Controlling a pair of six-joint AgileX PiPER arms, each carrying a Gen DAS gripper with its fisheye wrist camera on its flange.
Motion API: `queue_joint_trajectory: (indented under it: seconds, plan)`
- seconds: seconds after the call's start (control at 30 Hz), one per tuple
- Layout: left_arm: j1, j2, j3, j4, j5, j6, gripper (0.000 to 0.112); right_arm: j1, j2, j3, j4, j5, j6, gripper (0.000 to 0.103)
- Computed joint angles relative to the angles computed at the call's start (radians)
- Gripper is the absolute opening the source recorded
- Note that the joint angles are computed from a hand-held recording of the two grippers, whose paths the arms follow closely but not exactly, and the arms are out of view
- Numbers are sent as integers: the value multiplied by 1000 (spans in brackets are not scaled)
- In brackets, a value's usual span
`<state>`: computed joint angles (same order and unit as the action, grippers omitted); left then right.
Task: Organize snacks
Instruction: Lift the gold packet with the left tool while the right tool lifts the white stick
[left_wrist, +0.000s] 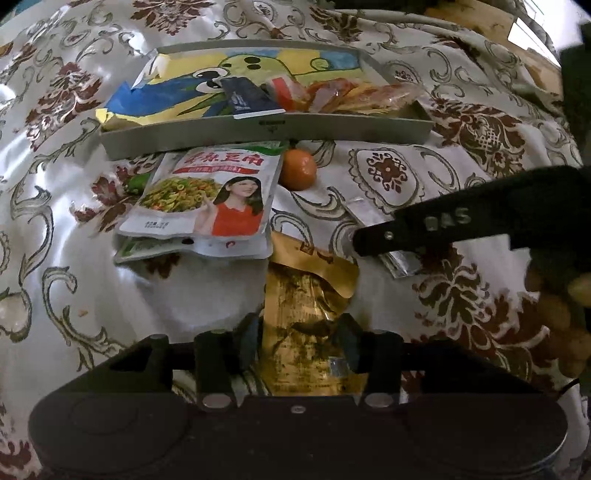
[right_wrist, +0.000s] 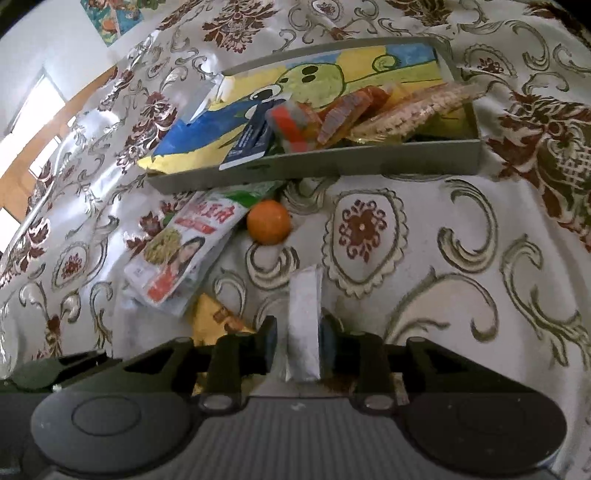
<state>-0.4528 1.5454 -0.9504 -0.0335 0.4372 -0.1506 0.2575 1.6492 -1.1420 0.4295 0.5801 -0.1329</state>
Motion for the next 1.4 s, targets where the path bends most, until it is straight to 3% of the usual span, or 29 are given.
queue_joint_trajectory:
  seconds: [0.4,0.67,0.83,1.03,1.1,1.2,1.4]
  plan:
    - [-17,-52,30,34,-5,-38,32,34,-54,39,-90,-22,61,22]
    - [-64,-136,66,142,31,-170,25,-7,-163,113,-23,-22,21,23]
    - [-76,-203,111,137,2,-253,24,-53,-203,141,88,-39,-62,23]
    - [-121,-274,197,232,-118,-471,24,-91,-214,157,247,-61,-207,23]
    - [-150,-289,222,355,-149,-634,24,-102,-209,156,279,-65,-234,23]
    - [-176,-298,237,516,-156,-827,24,-126,-216,167,349,-63,-285,23]
    - [-178,-286,212,663,-154,-964,24,-160,-239,187,492,-70,-395,23]
